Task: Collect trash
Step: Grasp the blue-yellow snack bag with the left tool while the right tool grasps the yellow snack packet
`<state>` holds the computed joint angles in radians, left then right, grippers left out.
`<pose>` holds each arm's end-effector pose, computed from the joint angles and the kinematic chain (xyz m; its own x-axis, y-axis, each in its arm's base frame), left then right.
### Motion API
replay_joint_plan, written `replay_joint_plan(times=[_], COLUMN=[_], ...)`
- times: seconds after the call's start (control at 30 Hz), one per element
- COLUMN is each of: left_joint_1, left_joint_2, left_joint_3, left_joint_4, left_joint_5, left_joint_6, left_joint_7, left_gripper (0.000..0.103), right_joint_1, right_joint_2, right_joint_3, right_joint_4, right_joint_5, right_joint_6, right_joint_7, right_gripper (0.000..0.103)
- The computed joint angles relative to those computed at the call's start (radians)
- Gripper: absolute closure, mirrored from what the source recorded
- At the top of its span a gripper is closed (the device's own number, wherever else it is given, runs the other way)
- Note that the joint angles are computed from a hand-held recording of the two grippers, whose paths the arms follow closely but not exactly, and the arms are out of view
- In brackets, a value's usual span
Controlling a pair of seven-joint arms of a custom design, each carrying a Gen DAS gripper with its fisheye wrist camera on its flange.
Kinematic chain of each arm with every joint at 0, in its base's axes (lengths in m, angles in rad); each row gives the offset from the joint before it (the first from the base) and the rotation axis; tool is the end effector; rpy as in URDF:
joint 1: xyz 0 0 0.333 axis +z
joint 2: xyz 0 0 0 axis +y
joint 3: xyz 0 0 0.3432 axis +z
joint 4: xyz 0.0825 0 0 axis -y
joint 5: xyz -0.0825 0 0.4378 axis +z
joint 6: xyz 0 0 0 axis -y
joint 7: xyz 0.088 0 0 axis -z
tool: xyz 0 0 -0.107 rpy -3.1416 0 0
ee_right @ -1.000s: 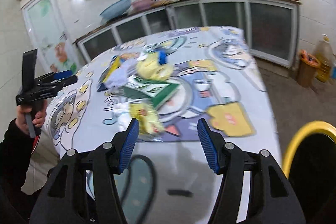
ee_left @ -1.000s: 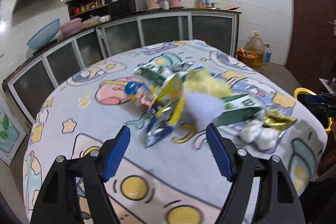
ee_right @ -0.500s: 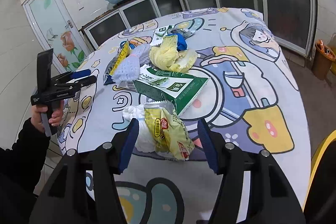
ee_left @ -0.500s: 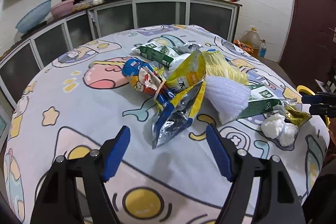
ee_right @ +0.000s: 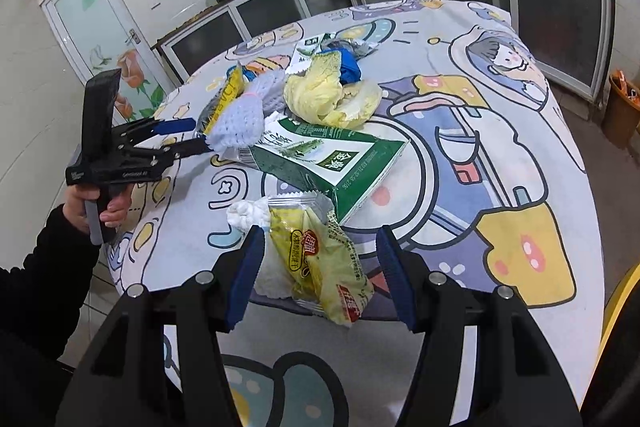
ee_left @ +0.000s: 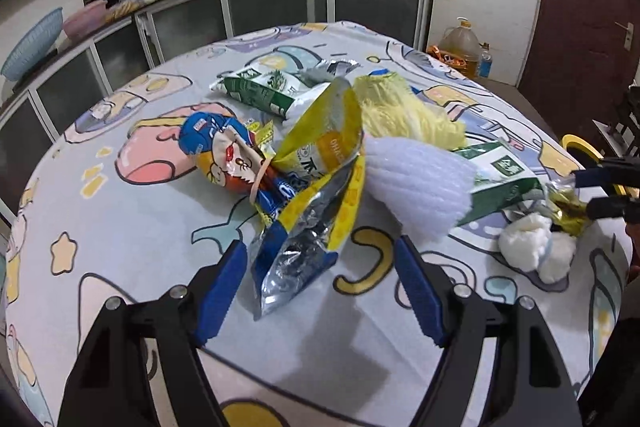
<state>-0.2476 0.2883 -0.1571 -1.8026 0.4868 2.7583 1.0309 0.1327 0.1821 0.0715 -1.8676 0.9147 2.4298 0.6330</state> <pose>0.6676 -0.2958 0.4620 -0.2183 -0.9753 -0.0338 -0.7300 0.1862 -0.6576 0.6774 0.1404 0.4618 0.5839 -0.7377 -0.3389 -0.7213 -0.2799 -0.6335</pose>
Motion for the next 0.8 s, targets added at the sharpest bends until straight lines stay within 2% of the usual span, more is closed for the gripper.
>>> replay_joint_plan(times=[0.2, 0.23, 0.3, 0.33, 0.47, 0.53, 0.57, 0.7, 0.8], left_joint_1=[0.033, 0.034, 0.030, 0.027, 0.007, 0.030, 0.039, -0.001, 0.006], left_joint_2=[0.064, 0.073, 0.091, 0.096, 0.079, 0.060, 0.049, 0.004, -0.054], left_joint_3=[-0.024, -0.023, -0.017, -0.012, 0.016, -0.004, -0.011, 0.043, 0.042], left_joint_4=[0.067, 0.077, 0.095, 0.101, 0.085, 0.063, 0.049, 0.004, -0.059], left_joint_5=[-0.098, -0.109, -0.122, -0.125, -0.081, -0.114, -0.130, -0.041, -0.006], left_joint_6=[-0.025, -0.029, -0.038, -0.040, -0.016, 0.008, 0.018, 0.023, 0.069], left_joint_7=[0.059, 0.062, 0.052, 0.043, -0.006, 0.007, 0.011, -0.109, -0.162], left_gripper=[0.031, 0.031, 0.045, 0.046, 0.064, 0.072, 0.073, 0.075, 0.076], right_joint_1=[-0.002, -0.001, 0.000, -0.002, -0.018, -0.022, -0.024, -0.025, -0.026], right_joint_2=[0.054, 0.060, 0.075, 0.078, 0.078, 0.063, 0.050, 0.015, -0.012], right_joint_3=[0.001, 0.002, 0.004, 0.005, 0.011, 0.013, 0.015, 0.009, 0.000], right_joint_4=[0.065, 0.070, 0.086, 0.089, 0.090, 0.075, 0.061, 0.030, 0.010], right_joint_5=[-0.050, -0.062, -0.085, -0.089, -0.060, -0.042, -0.025, 0.009, 0.039], right_joint_6=[-0.073, -0.076, -0.089, -0.093, -0.110, -0.101, -0.092, -0.087, -0.090], right_joint_7=[0.057, 0.063, 0.083, 0.092, 0.109, 0.089, 0.074, 0.051, 0.038], right_gripper=[0.048, 0.054, 0.064, 0.078, 0.089, 0.090, 0.090, 0.091, 0.091])
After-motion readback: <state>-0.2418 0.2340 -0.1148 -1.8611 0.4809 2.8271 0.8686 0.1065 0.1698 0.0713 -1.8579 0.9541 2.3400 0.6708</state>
